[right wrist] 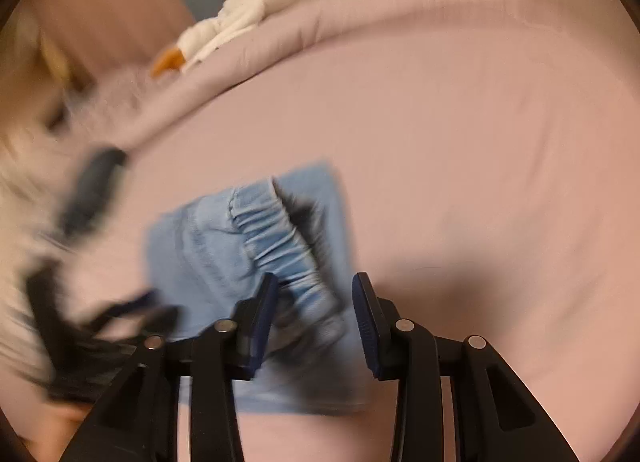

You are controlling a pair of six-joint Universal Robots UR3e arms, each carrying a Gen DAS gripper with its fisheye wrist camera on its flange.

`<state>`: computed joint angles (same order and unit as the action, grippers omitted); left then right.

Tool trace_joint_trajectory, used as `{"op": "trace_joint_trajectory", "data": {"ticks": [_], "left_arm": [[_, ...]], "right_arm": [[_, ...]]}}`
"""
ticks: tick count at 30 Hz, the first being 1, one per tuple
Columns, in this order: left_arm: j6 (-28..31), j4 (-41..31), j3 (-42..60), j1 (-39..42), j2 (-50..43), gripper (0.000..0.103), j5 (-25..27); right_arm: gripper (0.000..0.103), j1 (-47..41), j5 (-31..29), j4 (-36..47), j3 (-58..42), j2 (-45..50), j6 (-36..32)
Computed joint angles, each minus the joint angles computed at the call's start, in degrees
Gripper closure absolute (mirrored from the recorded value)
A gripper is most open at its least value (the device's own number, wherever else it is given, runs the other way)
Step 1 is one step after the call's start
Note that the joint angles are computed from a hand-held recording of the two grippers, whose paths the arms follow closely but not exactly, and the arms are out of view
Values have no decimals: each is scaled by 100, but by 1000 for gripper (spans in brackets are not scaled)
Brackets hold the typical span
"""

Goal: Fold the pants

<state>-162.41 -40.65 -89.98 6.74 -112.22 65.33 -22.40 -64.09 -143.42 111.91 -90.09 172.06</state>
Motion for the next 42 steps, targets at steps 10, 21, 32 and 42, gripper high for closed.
{"op": "trace_joint_trajectory", "data": {"ticks": [10, 21, 32, 42], "left_arm": [[545, 1159, -2060, 174, 1069, 36, -291], [507, 839, -2602, 774, 1713, 35, -919], [434, 490, -2883, 1147, 1755, 33, -1298], [91, -519, -2504, 1583, 1663, 35, -2077]], "right_arm": [[69, 1548, -434, 310, -2553, 1972, -292], [93, 1276, -134, 303, -2258, 1713, -335], [86, 880, -281, -1228, 572, 473, -893], [38, 1041, 1577, 1103, -2209, 1335, -764]]}}
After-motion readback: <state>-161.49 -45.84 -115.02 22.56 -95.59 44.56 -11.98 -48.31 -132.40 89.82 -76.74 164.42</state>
